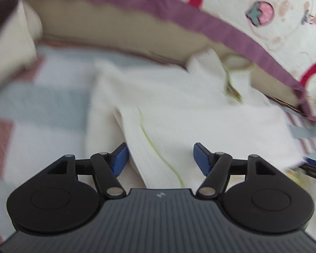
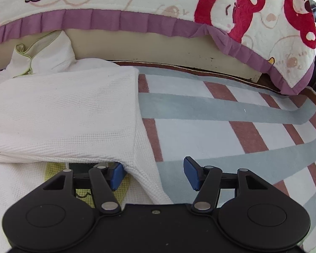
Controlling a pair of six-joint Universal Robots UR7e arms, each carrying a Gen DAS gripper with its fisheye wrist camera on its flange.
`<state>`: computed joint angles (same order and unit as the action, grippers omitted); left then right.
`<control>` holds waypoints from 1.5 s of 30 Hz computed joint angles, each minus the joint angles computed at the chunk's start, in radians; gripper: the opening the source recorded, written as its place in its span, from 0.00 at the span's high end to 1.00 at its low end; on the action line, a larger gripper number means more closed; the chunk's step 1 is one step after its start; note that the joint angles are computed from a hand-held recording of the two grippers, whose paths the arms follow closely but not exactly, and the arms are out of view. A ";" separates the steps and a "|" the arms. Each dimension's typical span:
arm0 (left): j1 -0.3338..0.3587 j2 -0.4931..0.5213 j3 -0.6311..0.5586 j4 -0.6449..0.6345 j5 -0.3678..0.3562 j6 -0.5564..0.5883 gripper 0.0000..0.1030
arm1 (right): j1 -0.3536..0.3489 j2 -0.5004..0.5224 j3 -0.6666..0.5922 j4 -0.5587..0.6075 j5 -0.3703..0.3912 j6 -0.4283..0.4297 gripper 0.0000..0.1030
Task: Fold clothes
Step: 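Press the folded sleeve flat with the left gripper and release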
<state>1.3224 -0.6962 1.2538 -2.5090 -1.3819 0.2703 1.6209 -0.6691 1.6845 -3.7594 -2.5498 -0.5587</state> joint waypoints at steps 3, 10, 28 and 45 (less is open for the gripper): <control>0.000 -0.029 0.048 0.007 -0.019 0.094 0.27 | -0.001 0.001 0.000 0.000 0.000 0.000 0.39; 0.000 -0.019 0.005 0.028 -0.014 0.083 0.95 | -0.009 -0.015 0.013 0.023 0.017 0.087 0.38; -0.083 -0.172 0.237 -0.047 0.277 0.119 0.48 | 0.027 -0.172 0.217 0.182 0.053 0.412 0.36; -0.128 -0.464 0.598 -0.114 0.279 0.175 0.42 | 0.130 -0.501 0.578 0.471 0.226 0.511 0.36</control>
<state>1.1942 -1.1603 1.8515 -2.6229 -1.1024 0.4458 1.7511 -1.1703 2.2621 -3.2888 -2.3239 -0.0482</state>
